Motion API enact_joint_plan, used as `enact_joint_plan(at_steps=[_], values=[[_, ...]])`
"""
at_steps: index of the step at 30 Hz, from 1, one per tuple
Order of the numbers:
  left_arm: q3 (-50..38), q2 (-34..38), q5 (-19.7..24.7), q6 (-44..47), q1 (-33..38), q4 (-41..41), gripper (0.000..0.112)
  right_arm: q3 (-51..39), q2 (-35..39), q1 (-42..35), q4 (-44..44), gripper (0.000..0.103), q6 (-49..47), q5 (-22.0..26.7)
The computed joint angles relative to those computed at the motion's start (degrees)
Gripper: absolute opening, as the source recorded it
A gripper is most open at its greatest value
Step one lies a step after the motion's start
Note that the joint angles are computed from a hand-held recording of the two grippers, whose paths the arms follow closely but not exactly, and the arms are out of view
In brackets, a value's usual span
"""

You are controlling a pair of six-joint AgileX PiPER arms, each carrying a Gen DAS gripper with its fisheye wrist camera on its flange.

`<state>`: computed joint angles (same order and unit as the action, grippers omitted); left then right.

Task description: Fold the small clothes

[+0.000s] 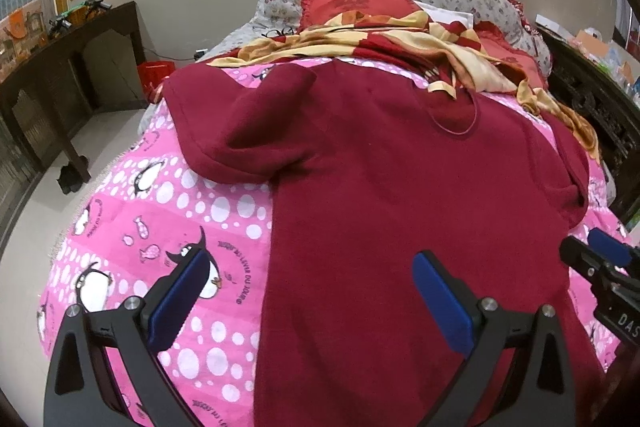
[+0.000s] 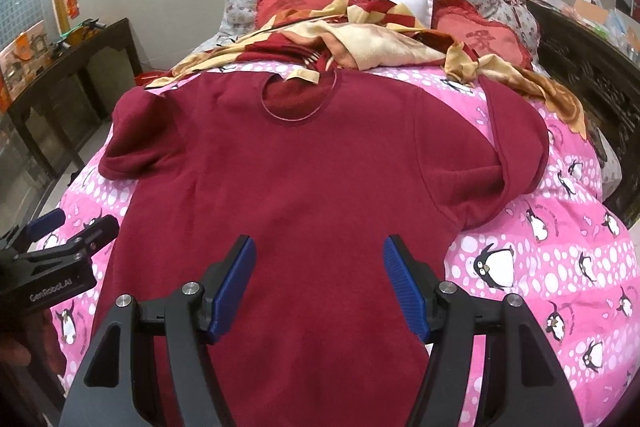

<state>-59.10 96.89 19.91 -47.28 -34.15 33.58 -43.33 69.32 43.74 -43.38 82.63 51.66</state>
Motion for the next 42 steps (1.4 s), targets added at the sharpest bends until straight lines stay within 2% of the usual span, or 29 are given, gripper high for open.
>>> enact_joint_plan(at_steps=[7, 26, 42], values=[[-0.4, 0.8, -0.4, -0.1, -0.3, 0.2, 0.103, -0.8, 2.2, -0.7, -0.7, 0.071, 0.3, 0.6], [-2.1, 3.6, -0.9, 0.9, 0.1, -0.9, 0.103, -1.1, 5.7, -5.1, 0.0, 0.071, -0.7, -3.7], [-3.4, 5.1, -1.8, 4.7, 3.2, -4.2, 0.103, -1.9, 7.8, -7.2, 0.7, 0.071, -1.9, -6.0]])
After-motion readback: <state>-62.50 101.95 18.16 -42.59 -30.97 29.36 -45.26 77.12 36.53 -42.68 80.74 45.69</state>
